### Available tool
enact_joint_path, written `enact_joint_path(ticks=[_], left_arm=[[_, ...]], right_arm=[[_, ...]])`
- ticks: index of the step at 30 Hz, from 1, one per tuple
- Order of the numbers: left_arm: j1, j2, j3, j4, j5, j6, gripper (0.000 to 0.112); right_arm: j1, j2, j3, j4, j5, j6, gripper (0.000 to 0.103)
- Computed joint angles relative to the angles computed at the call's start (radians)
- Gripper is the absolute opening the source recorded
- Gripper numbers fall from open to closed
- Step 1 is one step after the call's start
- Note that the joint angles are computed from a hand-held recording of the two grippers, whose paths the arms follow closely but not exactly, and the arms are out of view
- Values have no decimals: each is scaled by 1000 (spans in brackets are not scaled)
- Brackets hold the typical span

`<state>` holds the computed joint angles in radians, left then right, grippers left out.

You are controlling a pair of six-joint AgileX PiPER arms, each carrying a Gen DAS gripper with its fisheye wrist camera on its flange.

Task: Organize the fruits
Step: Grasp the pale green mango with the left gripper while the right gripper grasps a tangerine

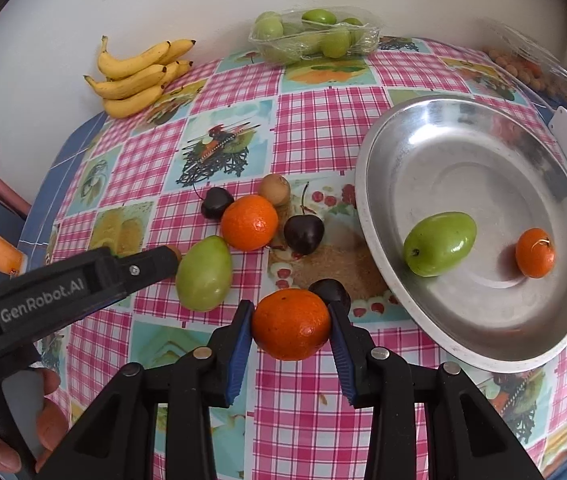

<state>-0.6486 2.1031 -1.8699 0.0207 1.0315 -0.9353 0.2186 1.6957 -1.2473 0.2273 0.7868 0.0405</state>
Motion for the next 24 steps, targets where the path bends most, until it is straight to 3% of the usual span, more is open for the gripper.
enact_joint_path(ticks=[14,24], left_arm=[[-19,96,-137,-43,36,95,41],[-19,101,-140,-49,29,88,40]], right_arm=[[4,2,-5,-2,7,-7,40],[3,1,0,-2,7,-6,40]])
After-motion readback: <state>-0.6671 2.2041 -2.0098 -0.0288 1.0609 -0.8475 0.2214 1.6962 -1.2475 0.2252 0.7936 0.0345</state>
